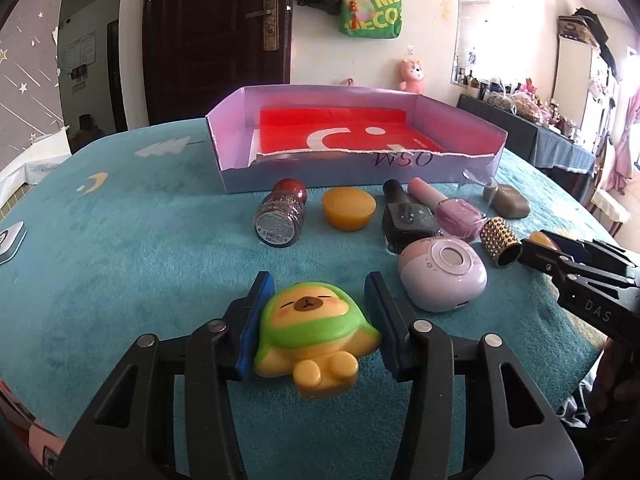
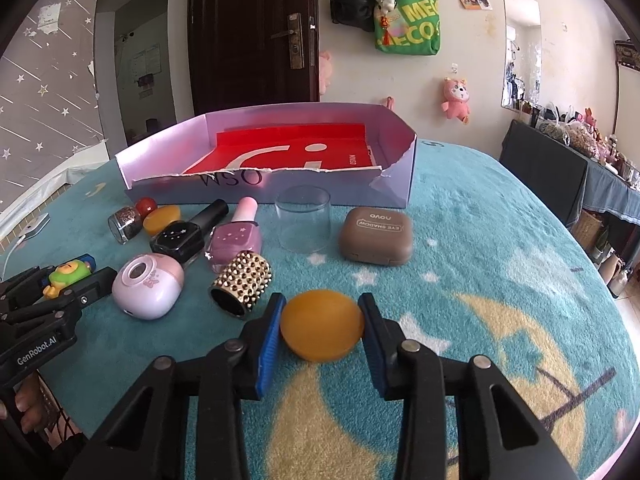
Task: Organize rigid objects
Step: 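Close the left tool on the duck toy while the right tool grips the orange sponge, then carry the duck toy in the left tool into the box while the right tool carries the sponge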
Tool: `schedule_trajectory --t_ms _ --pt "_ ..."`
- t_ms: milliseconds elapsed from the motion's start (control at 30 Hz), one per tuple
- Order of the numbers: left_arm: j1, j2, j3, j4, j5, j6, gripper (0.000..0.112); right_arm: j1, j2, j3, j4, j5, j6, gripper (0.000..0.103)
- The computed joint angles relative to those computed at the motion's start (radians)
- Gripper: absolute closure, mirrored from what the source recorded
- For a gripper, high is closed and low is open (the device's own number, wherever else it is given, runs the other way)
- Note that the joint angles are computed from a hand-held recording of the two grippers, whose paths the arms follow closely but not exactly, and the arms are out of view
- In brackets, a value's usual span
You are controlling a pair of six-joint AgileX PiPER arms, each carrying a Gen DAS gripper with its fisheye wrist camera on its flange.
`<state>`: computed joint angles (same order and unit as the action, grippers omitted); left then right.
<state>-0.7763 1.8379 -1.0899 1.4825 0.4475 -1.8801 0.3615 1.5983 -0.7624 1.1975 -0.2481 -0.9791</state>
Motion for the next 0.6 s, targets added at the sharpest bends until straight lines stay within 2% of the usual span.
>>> schedule_trajectory --t_ms 267,433,533,600 --pt "0.008 -0.013 -0.025 -0.031 -0.002 0.055 0.067 -0.008 -0.015 -0.007 0.021 0.018 -0.018 0.063" --pt "0.026 -0.020 -0.090 -0.063 -0.005 0.131 0.067 -0.013 -0.033 -0.045 0.158 0.031 -0.181 0.064" --pt "0.052 -0.006 -0.169 -0.132 -0.011 0.245 0.067 -0.031 -0.036 -0.092 0.227 0.052 -0.280 0.063" --pt "0.078 0.014 -0.244 -0.248 -0.030 0.394 0.067 -0.049 -0.029 -0.146 0.312 0.068 -0.393 0.063"
